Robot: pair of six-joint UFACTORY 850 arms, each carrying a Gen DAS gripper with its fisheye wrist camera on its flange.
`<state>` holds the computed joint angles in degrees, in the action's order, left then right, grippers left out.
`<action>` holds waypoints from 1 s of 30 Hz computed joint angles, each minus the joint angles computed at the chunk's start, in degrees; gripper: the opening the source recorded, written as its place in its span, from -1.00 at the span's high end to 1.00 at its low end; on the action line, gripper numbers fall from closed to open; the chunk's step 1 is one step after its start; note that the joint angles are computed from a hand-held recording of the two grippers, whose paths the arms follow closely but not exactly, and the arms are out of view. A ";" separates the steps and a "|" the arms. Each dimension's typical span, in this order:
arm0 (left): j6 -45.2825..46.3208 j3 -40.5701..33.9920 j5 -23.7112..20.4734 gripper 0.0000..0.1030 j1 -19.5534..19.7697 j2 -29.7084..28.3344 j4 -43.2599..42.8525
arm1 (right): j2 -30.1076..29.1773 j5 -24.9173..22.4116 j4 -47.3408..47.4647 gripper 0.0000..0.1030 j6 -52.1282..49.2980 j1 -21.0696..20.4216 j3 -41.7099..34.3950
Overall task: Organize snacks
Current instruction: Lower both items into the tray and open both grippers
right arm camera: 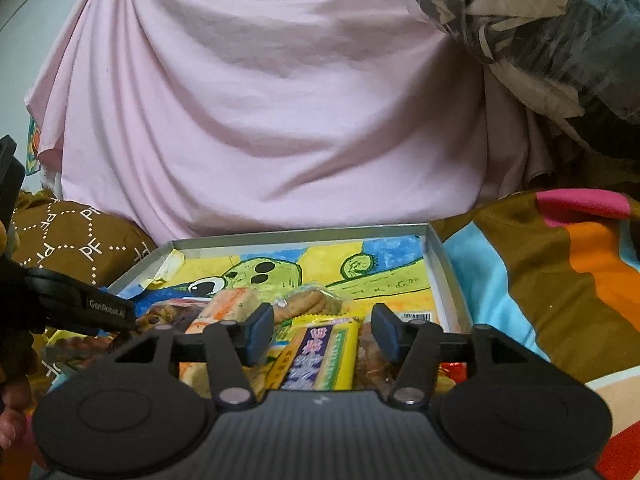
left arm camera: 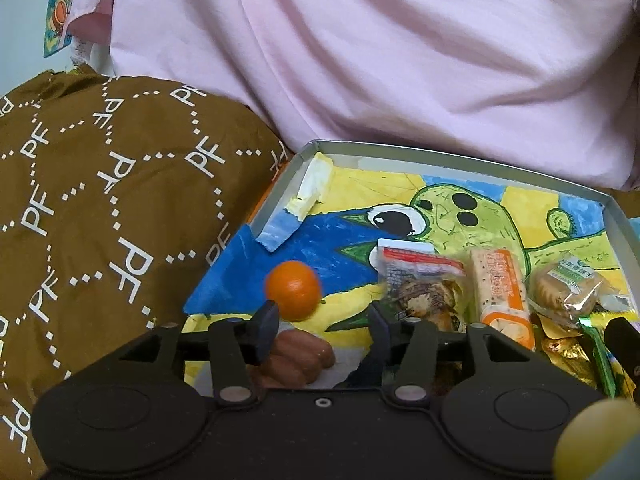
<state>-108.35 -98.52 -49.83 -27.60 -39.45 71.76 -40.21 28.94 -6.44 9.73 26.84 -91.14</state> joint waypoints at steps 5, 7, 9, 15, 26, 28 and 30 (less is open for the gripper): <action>-1.05 0.43 -0.41 -0.19 0.07 0.20 0.16 | -0.40 -0.92 -0.43 -0.20 0.45 -0.01 -0.54; -1.05 0.50 -0.63 -0.21 0.04 0.21 0.39 | -0.55 -0.95 -0.26 -0.22 0.34 0.01 -0.68; -1.34 0.56 -0.91 -0.27 0.02 0.20 0.63 | -0.59 -0.92 -0.15 -0.23 0.33 0.03 -0.75; -2.53 0.66 -2.75 -0.50 -0.29 0.06 1.28 | -0.48 -0.01 0.09 -0.36 0.46 0.03 -0.52; -7.70 2.04 -7.57 -0.95 -1.73 0.60 6.72 | 0.29 3.06 0.98 -0.69 0.47 0.04 0.79; -8.02 2.26 -7.91 -0.97 -2.00 0.91 6.76 | 0.66 3.31 1.50 -0.79 -0.08 0.17 1.09; -8.48 2.96 -8.09 -0.98 -2.36 1.55 7.10 | 1.39 3.54 2.84 -0.87 -1.37 0.39 1.70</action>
<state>-116.83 -95.57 -57.92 -29.97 -37.89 78.85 -38.82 32.48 -3.61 8.35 27.23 -89.44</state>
